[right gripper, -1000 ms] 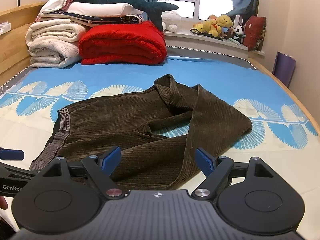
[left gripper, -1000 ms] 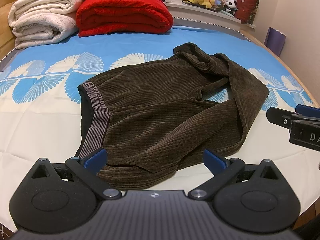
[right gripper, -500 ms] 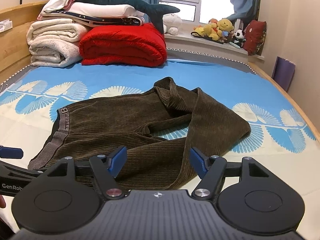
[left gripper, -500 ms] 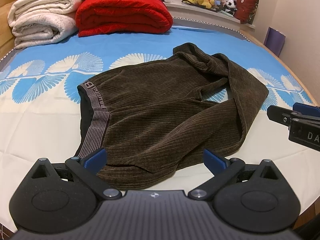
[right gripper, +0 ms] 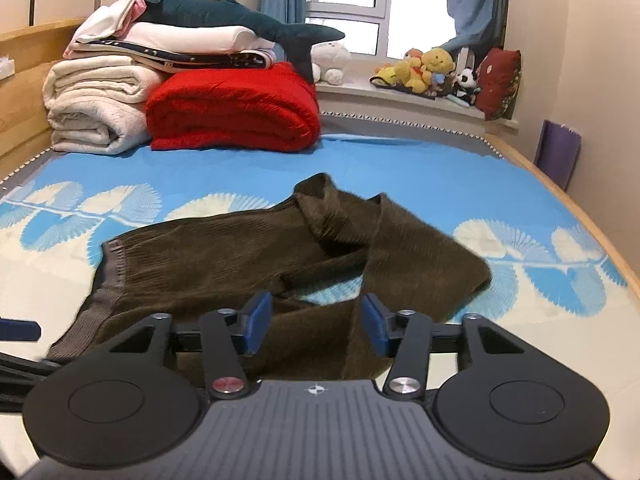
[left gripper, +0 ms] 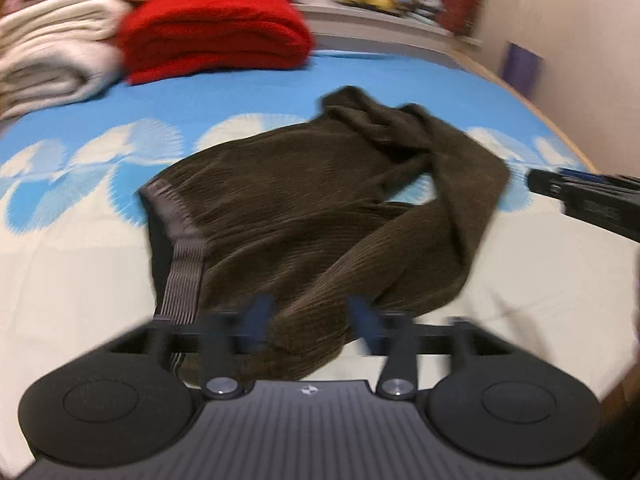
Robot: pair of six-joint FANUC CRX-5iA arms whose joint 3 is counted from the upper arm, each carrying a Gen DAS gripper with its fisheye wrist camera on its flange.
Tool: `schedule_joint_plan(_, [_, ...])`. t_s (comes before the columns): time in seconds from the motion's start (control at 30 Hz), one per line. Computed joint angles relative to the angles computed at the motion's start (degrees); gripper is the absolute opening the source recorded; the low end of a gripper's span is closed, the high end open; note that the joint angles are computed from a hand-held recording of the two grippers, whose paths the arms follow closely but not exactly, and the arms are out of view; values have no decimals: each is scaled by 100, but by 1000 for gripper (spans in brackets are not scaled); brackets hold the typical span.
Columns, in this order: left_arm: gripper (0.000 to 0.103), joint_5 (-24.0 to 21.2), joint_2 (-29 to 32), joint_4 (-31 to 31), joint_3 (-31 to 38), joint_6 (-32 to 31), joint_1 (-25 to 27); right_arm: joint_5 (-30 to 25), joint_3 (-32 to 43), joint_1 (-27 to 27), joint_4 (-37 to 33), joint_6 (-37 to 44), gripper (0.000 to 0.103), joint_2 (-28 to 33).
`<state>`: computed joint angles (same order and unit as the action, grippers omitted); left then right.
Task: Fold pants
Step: 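Grasp the grey waistband with the left gripper while the right gripper grasps a pant leg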
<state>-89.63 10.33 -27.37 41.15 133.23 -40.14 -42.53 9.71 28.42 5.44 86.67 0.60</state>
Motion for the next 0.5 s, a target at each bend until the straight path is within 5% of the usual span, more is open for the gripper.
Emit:
schedule_joint_plan(0.1, [25,314,-292,177,-187,-682,497,-97,471,-256,-143,73,37,452])
schedule_joint_plan(0.2, [27,694,-579,734,-657,-1115,1322,-809,1241,-457,-287,163,37,1090])
schedule_joint_plan(0.27, [28,902,-805,843,-1162,-732,1759,-1349,1792,-559,-475,411,37,1567])
schedule_joint_plan(0.37, [28,891,-955,1897,-1945,-24,2735,-1732,2189,-573,-376,533,43,2088])
schedule_joint_plan(0.5, [45,1222,-1046,2599,-2628,53,3344,-2526,2956,-590,-383,479,46,2821])
